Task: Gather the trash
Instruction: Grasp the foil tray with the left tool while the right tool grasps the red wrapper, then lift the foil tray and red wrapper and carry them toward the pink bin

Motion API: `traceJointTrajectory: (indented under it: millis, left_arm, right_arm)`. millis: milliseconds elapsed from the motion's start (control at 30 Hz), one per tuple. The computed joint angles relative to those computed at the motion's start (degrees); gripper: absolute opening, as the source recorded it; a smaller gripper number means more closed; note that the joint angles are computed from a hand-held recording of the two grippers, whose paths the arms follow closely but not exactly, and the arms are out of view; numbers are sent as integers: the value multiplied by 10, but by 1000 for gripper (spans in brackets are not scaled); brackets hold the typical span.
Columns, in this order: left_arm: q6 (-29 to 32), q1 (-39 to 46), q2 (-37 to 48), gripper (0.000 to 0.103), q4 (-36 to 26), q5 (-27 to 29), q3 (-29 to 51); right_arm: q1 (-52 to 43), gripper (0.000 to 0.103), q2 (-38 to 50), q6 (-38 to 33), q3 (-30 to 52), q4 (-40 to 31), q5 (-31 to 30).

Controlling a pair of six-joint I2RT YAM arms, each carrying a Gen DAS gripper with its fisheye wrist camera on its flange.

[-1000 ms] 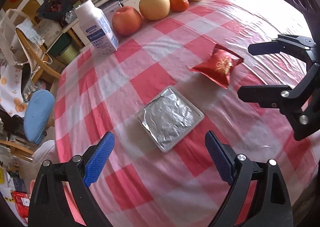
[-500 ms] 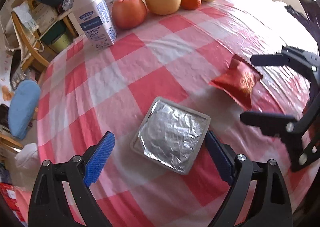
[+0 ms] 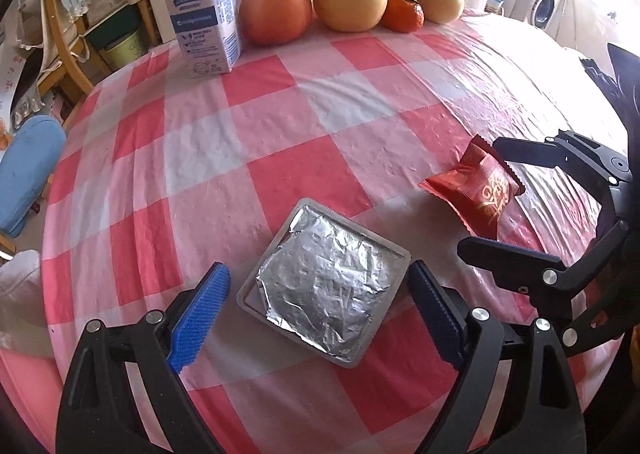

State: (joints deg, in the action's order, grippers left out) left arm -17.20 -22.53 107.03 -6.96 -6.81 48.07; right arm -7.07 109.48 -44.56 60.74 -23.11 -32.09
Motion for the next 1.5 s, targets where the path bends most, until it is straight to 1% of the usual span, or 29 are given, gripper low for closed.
traceJointTrajectory:
  millis: [33,100,133,167,267,433,800,833,1067,1367,1500]
  left_arm:
    - [-1,-1,-1,87,0,0,-1]
    - [-4,-6,-6,82,2,-2,-5]
    - [-4,-6,-8,80,1,-2,-6]
    - [-5,-8,-9,79,2,-3,-6]
    - [-13,-18,-11,73,0,-5,-4]
    - [-32,-36,-9,73,-5,-15,1]
    - [-69,-60,-3,72,-14,-32,11]
    - [-72,-62,-5,68,-15,-34,10]
    - [-102,-79,-51,68,-11,-48,-17]
    - [-133,-105,-110,68,7,-52,-60]
    - [-148,-117,-141,68,7,-63,-80]
  right_arm:
    - [-2,95,-1,-3,-2,1,0]
    - [-3,89,-3,-6,-5,5,0]
    - [-4,83,-5,-7,-4,7,1]
    - [-6,80,-6,-9,-5,8,2]
    - [-9,77,-4,-14,-4,8,4]
    - [-16,71,-3,-25,0,4,7]
    - [-45,69,-7,-44,10,-13,-8]
    - [-48,69,-9,-45,10,-15,-10]
    - [-68,69,-22,-57,7,-25,-22]
    - [-82,69,-56,-74,-30,-15,-32]
    - [-90,69,-66,-78,-40,-21,-35]
